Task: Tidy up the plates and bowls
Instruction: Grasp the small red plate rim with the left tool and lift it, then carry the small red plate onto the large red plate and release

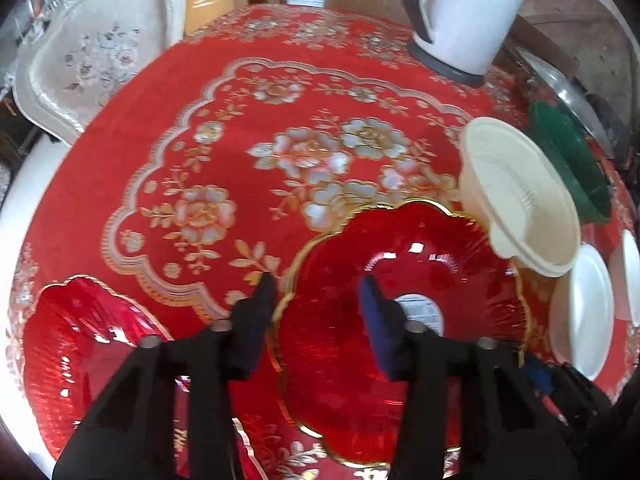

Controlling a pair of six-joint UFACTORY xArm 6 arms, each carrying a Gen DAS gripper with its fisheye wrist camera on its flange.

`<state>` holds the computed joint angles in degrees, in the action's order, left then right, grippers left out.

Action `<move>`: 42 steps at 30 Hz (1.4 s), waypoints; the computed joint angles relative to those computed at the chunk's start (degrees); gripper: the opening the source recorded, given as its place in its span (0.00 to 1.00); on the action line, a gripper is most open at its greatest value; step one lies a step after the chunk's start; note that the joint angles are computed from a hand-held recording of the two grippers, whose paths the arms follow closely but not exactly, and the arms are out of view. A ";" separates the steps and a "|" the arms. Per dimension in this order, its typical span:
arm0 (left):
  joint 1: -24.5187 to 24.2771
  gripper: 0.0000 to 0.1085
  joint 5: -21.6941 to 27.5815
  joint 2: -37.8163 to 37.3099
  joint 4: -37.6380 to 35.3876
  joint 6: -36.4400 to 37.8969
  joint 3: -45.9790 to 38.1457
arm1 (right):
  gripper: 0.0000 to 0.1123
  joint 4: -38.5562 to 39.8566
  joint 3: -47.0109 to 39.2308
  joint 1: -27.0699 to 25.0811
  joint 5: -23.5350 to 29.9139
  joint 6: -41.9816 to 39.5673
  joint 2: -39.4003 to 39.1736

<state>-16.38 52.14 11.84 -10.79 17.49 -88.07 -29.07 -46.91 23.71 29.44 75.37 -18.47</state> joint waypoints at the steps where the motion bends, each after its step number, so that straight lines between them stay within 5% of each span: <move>1: 0.14 0.28 -0.34 -0.02 0.24 -0.35 0.12 | 0.11 -0.93 -0.04 -0.04 0.60 0.47 -0.03; 10: 0.92 0.13 0.87 -0.48 -0.18 -0.06 0.21 | 0.10 -2.25 1.17 0.11 1.15 0.56 -1.44; 27: 3.81 0.13 2.62 -9.57 -6.81 4.95 5.36 | 0.09 -4.09 1.83 2.72 3.04 2.06 -6.06; 42: 17.87 0.13 3.08 -15.01 -9.59 8.14 7.72 | 0.09 -1.64 -13.67 8.17 0.29 -6.38 8.02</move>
